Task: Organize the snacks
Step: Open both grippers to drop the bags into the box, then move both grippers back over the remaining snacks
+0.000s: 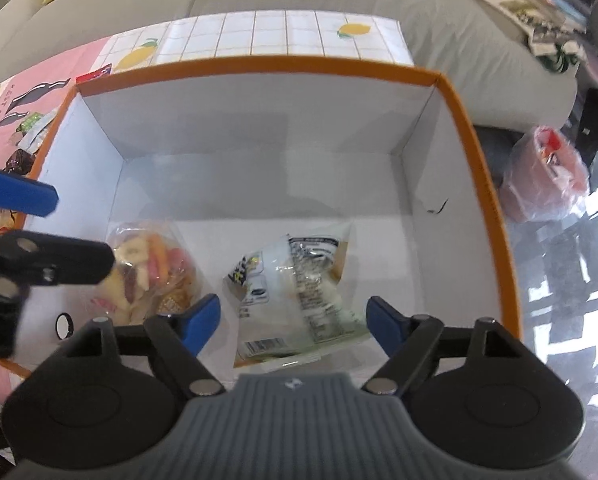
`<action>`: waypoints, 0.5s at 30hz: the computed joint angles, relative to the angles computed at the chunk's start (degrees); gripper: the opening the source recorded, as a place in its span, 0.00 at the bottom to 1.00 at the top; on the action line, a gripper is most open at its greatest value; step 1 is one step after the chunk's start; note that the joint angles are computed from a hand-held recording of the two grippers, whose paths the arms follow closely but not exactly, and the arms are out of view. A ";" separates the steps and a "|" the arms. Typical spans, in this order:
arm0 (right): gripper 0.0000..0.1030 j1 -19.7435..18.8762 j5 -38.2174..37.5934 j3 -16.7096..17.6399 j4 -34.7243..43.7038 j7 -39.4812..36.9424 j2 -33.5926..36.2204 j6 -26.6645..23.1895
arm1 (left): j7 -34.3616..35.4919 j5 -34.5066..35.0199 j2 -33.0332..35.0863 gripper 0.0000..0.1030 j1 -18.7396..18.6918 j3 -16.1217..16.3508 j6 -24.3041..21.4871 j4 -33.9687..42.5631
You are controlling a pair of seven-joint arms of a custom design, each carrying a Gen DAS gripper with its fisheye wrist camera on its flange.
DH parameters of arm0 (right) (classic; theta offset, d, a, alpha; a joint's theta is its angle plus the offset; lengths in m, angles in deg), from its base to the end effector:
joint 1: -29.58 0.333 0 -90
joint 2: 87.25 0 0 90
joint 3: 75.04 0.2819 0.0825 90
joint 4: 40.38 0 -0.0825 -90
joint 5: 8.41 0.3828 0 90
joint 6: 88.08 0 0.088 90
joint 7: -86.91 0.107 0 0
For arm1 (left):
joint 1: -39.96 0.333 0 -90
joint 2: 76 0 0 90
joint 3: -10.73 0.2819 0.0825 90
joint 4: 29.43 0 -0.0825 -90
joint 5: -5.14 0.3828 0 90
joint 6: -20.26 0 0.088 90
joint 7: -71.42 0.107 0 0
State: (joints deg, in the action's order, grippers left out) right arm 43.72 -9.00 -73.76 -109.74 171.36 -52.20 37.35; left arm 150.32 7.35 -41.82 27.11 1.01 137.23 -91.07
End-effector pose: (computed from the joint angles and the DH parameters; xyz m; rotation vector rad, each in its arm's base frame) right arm 0.7158 0.1926 0.4328 -2.3384 1.6115 -0.3364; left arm 0.6934 -0.2457 0.4991 -1.9155 2.2590 -0.5340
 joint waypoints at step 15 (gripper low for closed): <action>0.90 4.87 -16.78 -2.86 -25.99 17.97 -19.65 20.91 | -5.34 7.40 -24.53 0.72 1.34 0.64 20.77 -32.61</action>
State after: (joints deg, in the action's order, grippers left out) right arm 48.59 -25.79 -76.62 -135.73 189.33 -71.85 58.26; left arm 144.98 14.75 -66.35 28.44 1.65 158.00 -123.68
